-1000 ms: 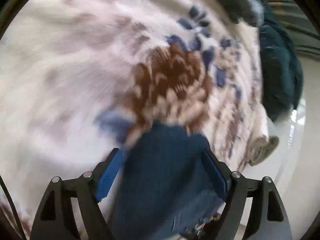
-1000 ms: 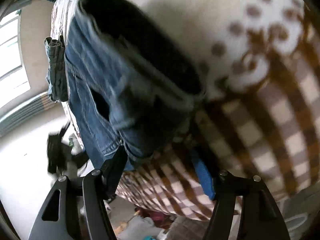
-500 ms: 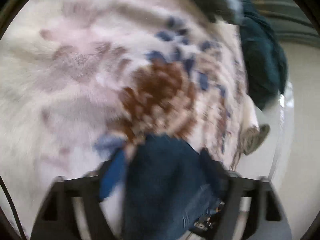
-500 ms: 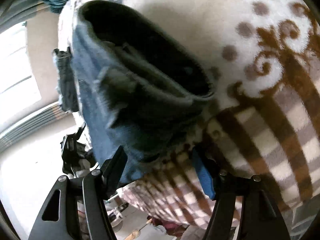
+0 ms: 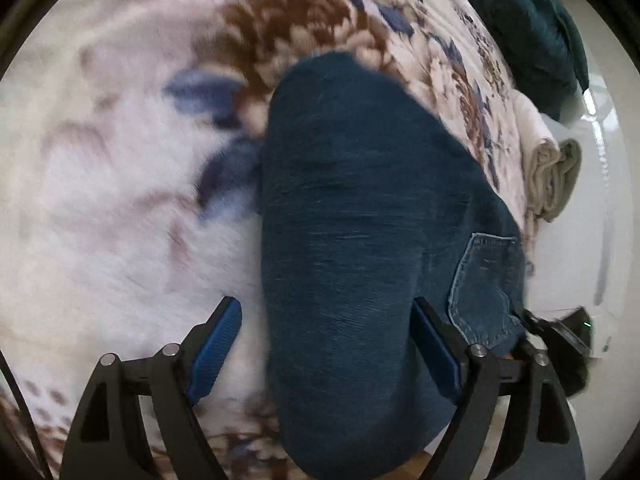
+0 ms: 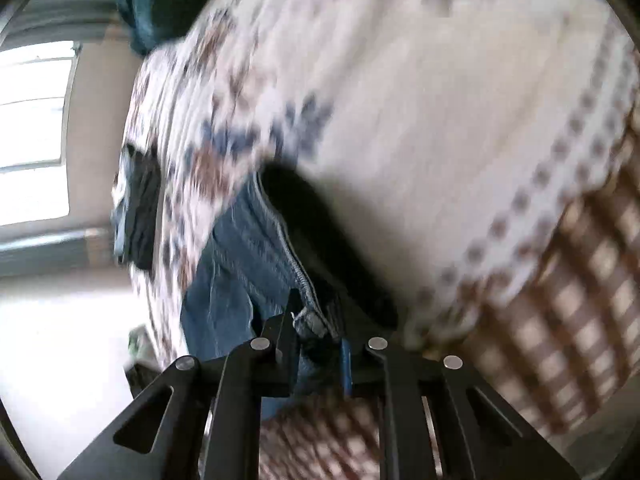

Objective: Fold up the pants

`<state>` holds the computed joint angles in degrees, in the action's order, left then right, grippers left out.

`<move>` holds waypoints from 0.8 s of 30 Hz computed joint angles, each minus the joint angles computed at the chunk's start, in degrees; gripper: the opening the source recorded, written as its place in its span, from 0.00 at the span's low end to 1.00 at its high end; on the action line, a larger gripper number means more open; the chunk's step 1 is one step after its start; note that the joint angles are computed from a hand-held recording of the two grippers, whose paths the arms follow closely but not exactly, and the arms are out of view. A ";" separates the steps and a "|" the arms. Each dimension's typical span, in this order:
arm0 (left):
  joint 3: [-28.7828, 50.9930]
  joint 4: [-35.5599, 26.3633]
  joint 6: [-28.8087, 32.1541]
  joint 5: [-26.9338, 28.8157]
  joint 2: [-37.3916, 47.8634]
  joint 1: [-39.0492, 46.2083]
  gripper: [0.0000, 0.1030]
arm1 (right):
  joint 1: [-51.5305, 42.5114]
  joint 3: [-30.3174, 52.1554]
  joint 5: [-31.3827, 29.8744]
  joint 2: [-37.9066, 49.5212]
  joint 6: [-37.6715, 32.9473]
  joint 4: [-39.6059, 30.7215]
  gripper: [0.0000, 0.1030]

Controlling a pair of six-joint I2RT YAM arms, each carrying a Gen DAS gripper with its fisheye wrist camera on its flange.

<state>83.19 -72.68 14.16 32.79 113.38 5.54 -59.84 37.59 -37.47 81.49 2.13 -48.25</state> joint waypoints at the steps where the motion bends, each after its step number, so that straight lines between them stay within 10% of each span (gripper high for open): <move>1: -0.12 0.55 -0.43 -0.57 -0.36 -0.37 0.83 | 1.18 1.17 0.61 1.84 1.46 0.66 0.16; 3: 0.80 -0.14 -0.71 -1.39 -0.20 -0.14 0.83 | 3.19 4.09 1.57 8.75 -0.86 -0.59 0.17; 11: 13.49 -2.29 -5.05 -0.16 3.30 -1.77 0.81 | 5.03 14.72 4.43 9.38 -6.52 -8.96 0.74; 16: 22.44 1.56 -11.40 0.93 13.62 -4.90 0.74 | 12.21 21.36 0.35 22.20 3.11 -1.51 0.72; 17: 23.16 2.08 -11.86 0.71 14.42 -5.11 0.68 | 13.30 22.49 -2.43 26.68 6.59 1.00 0.65; 19: 25.29 1.74 -12.11 -0.38 16.26 -5.28 0.47 | 13.97 22.54 -4.72 28.55 9.04 3.85 0.20; 24: 23.35 3.28 -11.62 -2.44 16.14 -5.50 0.46 | 17.84 20.86 4.32 25.33 12.24 9.93 0.16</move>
